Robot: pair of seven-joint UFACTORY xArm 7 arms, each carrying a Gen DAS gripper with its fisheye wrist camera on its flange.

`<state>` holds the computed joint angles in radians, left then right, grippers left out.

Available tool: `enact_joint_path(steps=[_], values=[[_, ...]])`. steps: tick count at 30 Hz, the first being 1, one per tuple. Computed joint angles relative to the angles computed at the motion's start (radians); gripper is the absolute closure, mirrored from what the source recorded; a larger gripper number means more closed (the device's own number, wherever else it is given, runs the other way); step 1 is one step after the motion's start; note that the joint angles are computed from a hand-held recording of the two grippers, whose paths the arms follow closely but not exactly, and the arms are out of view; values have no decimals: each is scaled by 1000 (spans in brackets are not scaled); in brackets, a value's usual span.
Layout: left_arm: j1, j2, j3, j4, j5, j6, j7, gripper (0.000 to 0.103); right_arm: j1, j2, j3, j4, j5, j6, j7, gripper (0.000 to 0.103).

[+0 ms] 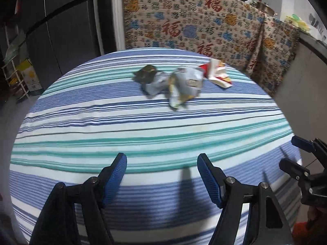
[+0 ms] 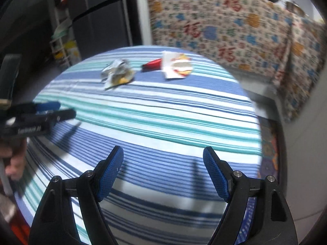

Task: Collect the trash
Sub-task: 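Swing both tools back over the table, then grasp the gold foil wrapper with the left tool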

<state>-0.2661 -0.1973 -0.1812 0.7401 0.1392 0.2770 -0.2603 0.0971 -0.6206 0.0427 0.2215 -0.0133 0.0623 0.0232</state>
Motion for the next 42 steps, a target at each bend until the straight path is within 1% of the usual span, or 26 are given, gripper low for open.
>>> enact_joint_path(steps=[5,6,7,8,10,12,15,16,18,20,22,23,24,25,27,28,31,32,33,34,35,37,38,39,41,42], values=[[76,52,-11,35,155,29,-73,30,13,129,20,60,-4,-33,10,21],[93,65,-18,43,164,37,-78,28,6,158,33,76,-10,-35,13,21],[71,71,17,36,131,8,-52,25,-6,180,54,90,-18,-36,23,21],[65,80,30,36,103,-3,-34,22,-18,201,70,103,-28,-34,28,21],[79,91,32,36,132,-27,-57,16,-34,233,85,127,-46,-25,36,21],[79,106,37,53,127,-16,-61,10,-72,263,116,145,-72,-35,59,18],[74,126,45,76,123,-7,-51,9,-85,302,116,179,-89,-30,78,13],[68,134,50,90,96,5,-26,9,-87,306,114,185,-94,-24,83,9],[51,151,63,125,-15,20,57,10,-88,319,112,197,-105,-19,94,6],[35,167,77,165,-195,9,170,10,-98,331,119,208,-121,-17,109,4],[31,211,81,260,-364,56,274,11,-91,332,110,210,-126,-15,112,3],[34,230,77,298,-405,68,299,11,-87,332,105,209,-128,-15,112,3],[36,260,73,349,-404,77,286,11,-84,326,104,205,-130,-14,115,3],[33,310,73,429,-362,102,245,11,-82,324,102,203,-131,-14,116,3],[28,391,69,554,-317,173,203,11,-81,325,100,204,-134,-14,119,3],[25,459,66,653,-298,248,181,11,-81,325,101,204,-136,-14,121,3],[6,572,78,805,-250,370,99,11,-81,326,100,204,-140,-14,124,3],[1,594,82,829,-236,389,75,13,-81,326,100,204,-141,-14,125,3],[5,607,80,840,-235,399,68,24,-81,326,99,205,-142,-14,126,3],[25,618,58,845,-270,402,96,49,-74,323,94,202,-138,-15,123,3],[48,617,36,837,-308,407,136,60,-66,322,86,200,-133,-17,119,3],[58,582,32,779,-328,355,172,63,-24,318,48,193,-106,-25,91,5],[60,559,36,748,-325,340,184,64,10,312,17,188,-85,-29,65,9],[67,540,33,726,-335,335,203,64,55,307,-21,188,-58,-25,32,10],[101,475,18,654,-384,330,298,65,158,306,-105,198,17,-27,-42,12],[104,448,22,626,-386,328,328,65,228,311,-160,210,67,-43,-88,12]])
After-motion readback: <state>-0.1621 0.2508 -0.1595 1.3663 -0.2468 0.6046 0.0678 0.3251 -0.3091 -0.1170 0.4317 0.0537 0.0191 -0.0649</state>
